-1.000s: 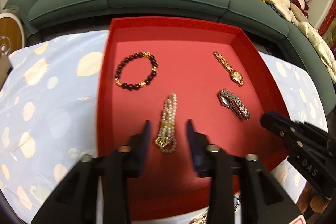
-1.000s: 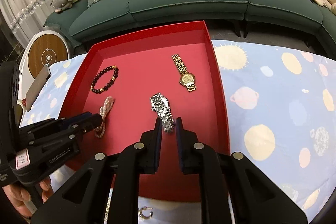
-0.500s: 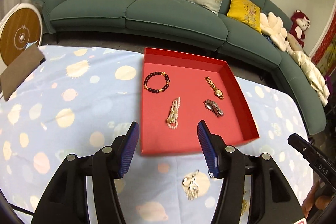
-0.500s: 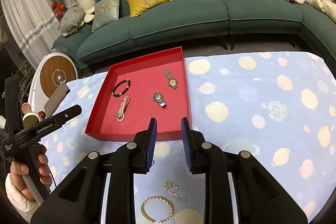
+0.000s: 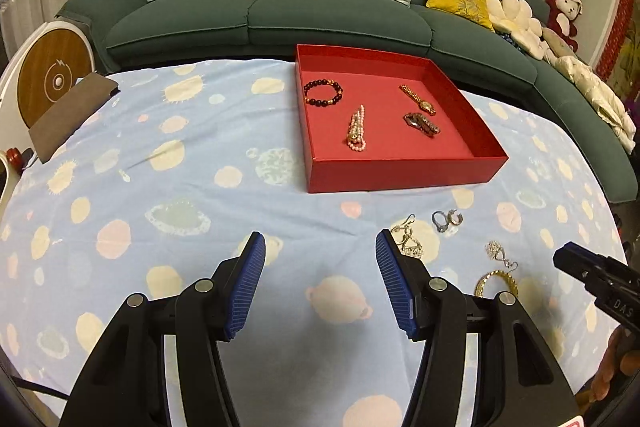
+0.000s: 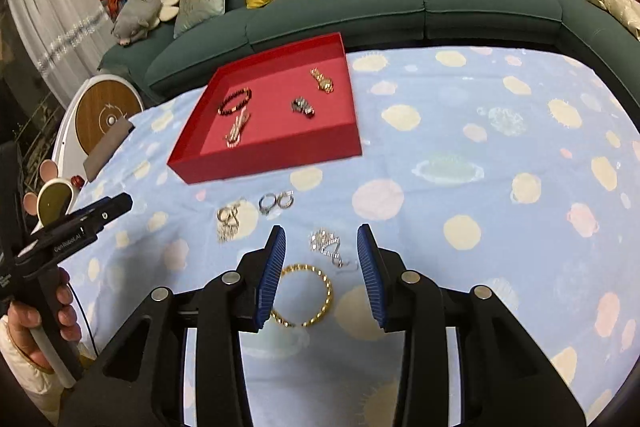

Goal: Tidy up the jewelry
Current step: 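Lower the right tool onto the gold bangle and grasp it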

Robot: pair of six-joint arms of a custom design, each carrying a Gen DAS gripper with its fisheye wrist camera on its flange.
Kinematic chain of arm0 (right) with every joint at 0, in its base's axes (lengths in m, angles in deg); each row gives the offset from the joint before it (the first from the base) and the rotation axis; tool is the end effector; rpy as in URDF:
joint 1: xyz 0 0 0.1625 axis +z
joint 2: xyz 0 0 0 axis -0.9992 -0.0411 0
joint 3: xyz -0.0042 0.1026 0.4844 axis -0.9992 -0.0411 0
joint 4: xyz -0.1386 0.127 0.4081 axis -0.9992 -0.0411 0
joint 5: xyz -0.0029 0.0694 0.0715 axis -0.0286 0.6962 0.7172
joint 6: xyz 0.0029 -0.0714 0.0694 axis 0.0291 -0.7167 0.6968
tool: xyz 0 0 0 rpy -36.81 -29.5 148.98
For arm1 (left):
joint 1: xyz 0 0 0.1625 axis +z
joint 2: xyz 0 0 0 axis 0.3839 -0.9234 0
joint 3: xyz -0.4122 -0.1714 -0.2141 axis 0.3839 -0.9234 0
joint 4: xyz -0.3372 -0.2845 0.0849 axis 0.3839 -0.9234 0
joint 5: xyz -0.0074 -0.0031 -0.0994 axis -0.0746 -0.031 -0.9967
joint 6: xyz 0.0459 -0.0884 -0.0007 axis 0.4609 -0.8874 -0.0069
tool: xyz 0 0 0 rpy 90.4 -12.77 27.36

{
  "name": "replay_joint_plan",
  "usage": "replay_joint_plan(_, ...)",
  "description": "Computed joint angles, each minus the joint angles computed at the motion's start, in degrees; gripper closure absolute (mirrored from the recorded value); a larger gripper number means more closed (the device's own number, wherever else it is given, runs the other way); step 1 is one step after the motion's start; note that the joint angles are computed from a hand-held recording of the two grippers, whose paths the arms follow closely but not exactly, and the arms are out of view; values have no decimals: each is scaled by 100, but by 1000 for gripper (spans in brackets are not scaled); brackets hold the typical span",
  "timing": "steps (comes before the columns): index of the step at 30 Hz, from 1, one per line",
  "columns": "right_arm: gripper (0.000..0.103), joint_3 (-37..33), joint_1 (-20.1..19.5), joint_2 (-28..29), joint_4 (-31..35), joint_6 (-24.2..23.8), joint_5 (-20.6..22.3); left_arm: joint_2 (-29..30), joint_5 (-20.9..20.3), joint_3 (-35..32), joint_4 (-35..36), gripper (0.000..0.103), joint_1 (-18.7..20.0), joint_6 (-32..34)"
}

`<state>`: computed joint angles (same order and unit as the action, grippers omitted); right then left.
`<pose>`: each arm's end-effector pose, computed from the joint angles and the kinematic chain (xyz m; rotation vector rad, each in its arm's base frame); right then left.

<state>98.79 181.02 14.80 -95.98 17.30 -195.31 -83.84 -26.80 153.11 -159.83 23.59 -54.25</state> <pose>0.1466 -0.6697 0.2822 0.6034 -2.6583 0.5992 -0.2535 -0.5789 0.1770 0.0805 2.2643 -0.8963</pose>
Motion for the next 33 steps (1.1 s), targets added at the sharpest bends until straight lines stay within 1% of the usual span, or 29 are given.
replay_joint_plan(2, 66, 163, -44, 1, -22, 31, -55, -25, 7, 98, -29, 47, 2, -33)
replay_joint_plan(4, 51, 361, -73, 4, -143, 35, -124, -63, -79, 169, -108, 47, 24, -70)
replay_joint_plan(5, 38, 464, -65, 25, -292, 12, -199, -86, -152, 194, -120, 47, 44, -106)
replay_joint_plan(6, 35, 572, -56, 51, -504, -46, -272, -111, -237, 212, -118, 47, 67, -151)
replay_joint_plan(7, 35, 669, -47, 83, -719, -119, -335, -127, -298, 230, -150, 47, 85, -177)
replay_joint_plan(11, 35, 801, -10, 248, -1112, -341, -565, -135, -372, 277, -188, 46, 105, -258)
replay_joint_plan(15, 35, 785, -26, 332, -1131, -243, -542, -80, -375, 253, -125, 45, 92, -235)
replay_joint_plan(21, 35, 813, 0, 513, -1410, -389, -661, 7, -521, 179, -169, 44, 107, -195)
replay_joint_plan(24, 35, 813, 9, 570, -1571, -518, -697, 66, -551, 136, -171, 41, 104, -154)
replay_joint_plan(25, 36, 806, 3, 576, -1582, -527, -679, 90, -563, 128, -184, 41, 104, -136)
replay_joint_plan(27, 47, 793, 8, 599, -1641, -582, -716, 135, -606, 93, -164, 41, 114, -110)
replay_joint_plan(33, 47, 808, -11, 586, -1681, -718, -701, 298, -688, -22, -123, 41, 134, -45)
